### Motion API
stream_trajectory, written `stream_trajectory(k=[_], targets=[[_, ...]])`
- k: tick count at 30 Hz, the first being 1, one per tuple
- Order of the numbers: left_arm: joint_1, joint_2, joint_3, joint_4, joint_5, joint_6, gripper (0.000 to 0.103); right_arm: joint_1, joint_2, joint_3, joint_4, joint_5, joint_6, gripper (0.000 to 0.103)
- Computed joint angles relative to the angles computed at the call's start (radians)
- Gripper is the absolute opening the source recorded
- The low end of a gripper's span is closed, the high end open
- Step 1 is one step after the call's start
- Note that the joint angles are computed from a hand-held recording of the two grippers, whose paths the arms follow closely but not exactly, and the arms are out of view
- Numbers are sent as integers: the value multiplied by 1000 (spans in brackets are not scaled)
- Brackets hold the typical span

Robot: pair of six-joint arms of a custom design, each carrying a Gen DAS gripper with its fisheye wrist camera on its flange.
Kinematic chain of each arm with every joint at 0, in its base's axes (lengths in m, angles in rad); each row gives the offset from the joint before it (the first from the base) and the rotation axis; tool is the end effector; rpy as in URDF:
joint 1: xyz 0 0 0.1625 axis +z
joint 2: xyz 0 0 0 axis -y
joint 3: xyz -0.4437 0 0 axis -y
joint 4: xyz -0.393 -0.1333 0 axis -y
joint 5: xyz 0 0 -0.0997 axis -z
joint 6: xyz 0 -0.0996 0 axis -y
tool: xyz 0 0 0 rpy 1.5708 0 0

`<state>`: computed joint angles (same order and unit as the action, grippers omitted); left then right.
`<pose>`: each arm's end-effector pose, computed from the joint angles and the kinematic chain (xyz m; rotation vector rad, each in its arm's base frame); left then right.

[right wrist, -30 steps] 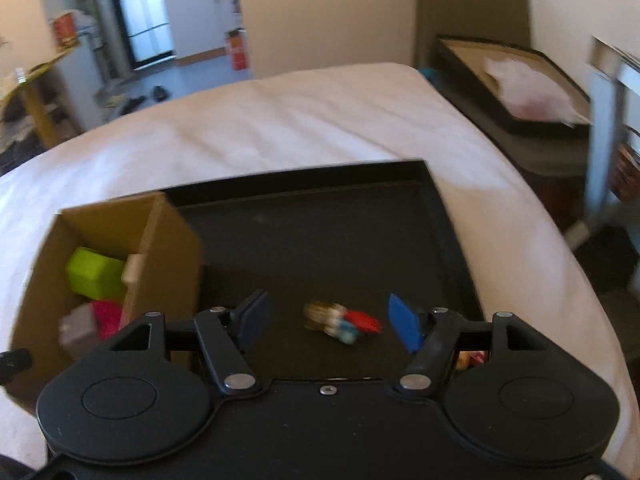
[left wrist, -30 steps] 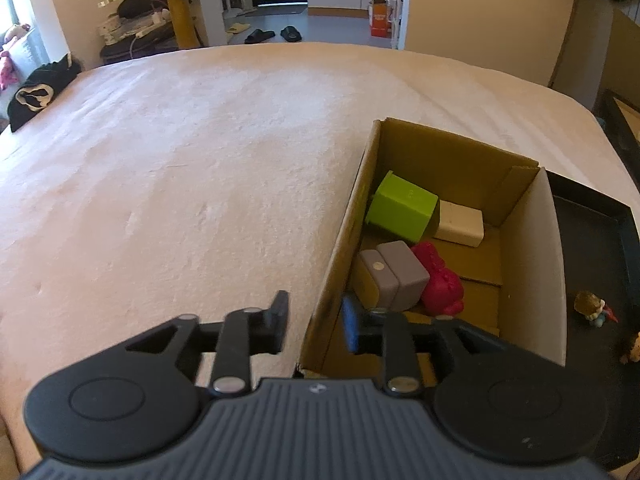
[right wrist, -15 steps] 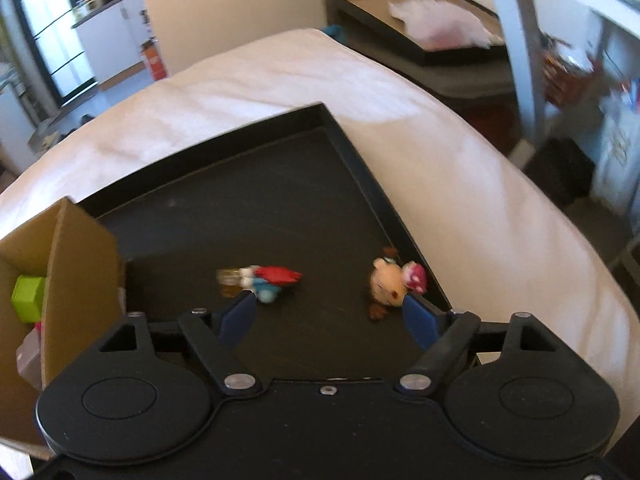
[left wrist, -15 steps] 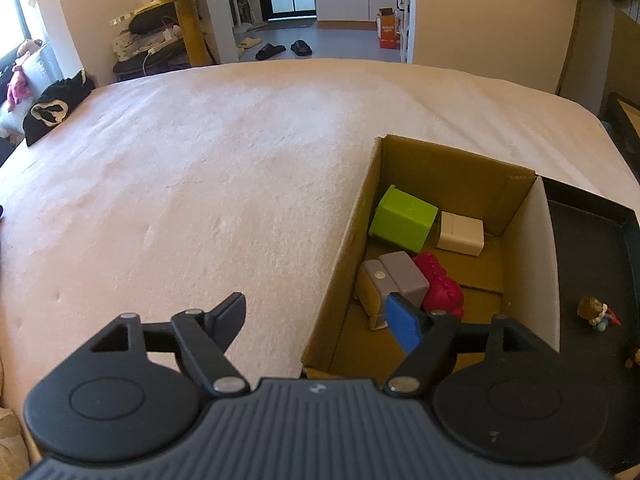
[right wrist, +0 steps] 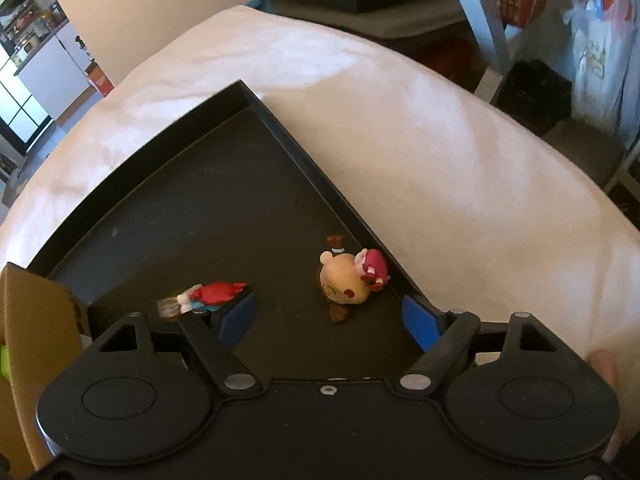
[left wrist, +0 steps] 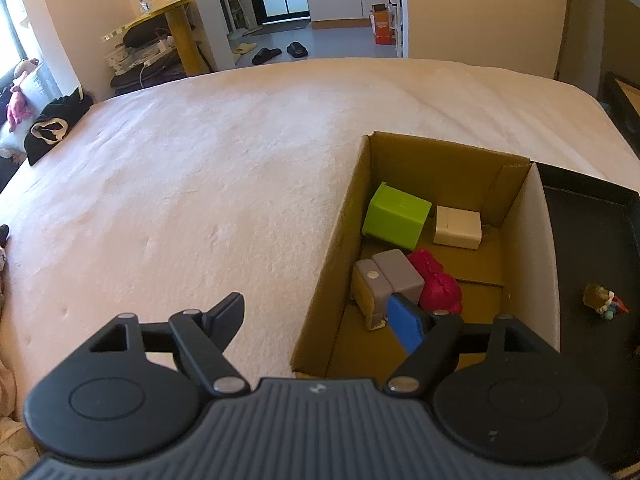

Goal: Organize rigid objects
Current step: 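Move the right tool back over the tray to the small doll figure, then close the right tool on the small doll figure and carry it to the box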

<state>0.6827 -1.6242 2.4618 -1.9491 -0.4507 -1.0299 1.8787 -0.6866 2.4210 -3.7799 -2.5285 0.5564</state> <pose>-0.0994 -0.3682 0.2305 0.1534 2.0513 -0.7714 0.1688 -0.3598 0.0506 -0.5637 -2.2153 0.9914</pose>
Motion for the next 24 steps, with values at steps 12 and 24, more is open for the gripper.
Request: stream_trajectory(k=[12,24], targets=[[-11,-1,-16,80,2,-59,77,10,28,-5,-85,53,-123,32],[-8,-36,11,-16,-13,19,77,91,13,-17,-156,105,-250,32]])
